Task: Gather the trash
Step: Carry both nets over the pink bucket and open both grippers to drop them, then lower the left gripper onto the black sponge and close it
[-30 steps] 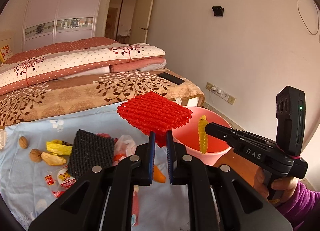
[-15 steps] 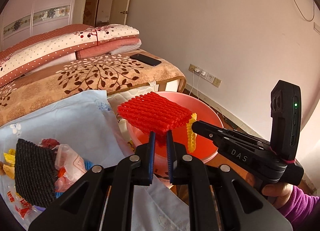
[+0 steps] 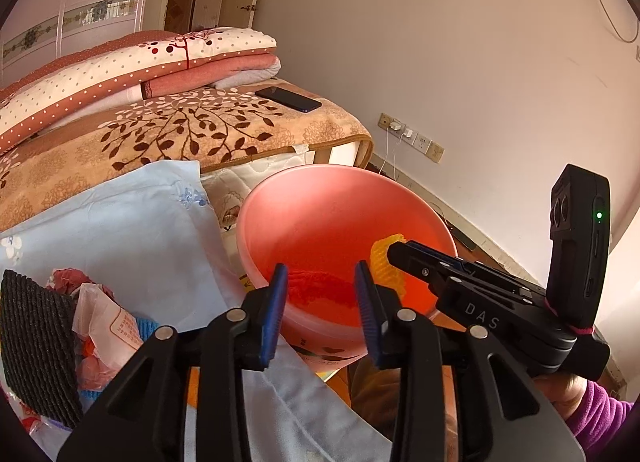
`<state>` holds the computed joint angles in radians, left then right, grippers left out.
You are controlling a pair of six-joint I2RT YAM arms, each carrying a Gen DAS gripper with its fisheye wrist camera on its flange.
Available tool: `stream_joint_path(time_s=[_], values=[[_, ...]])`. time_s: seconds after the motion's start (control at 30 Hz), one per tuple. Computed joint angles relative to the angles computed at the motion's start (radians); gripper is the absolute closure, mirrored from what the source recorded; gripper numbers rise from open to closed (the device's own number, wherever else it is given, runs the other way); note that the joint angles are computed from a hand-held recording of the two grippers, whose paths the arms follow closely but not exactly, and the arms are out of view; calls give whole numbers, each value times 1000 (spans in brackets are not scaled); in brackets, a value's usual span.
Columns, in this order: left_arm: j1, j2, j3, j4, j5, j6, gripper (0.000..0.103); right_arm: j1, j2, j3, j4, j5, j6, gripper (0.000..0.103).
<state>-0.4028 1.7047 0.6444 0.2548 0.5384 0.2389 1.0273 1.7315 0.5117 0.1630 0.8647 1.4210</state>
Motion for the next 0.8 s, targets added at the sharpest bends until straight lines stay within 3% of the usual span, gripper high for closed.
stream_joint_path(time_s=[0.13, 0.6, 0.8], values=[[21, -3, 7, -12, 18, -1, 68, 13, -3, 15, -44, 22, 19, 65], [145, -152, -68, -31, 80, 7, 68, 124, 8, 211, -325, 122, 84, 53], [252, -217, -92, -60, 126, 26, 68, 166, 64, 338, -382, 136, 39, 52]])
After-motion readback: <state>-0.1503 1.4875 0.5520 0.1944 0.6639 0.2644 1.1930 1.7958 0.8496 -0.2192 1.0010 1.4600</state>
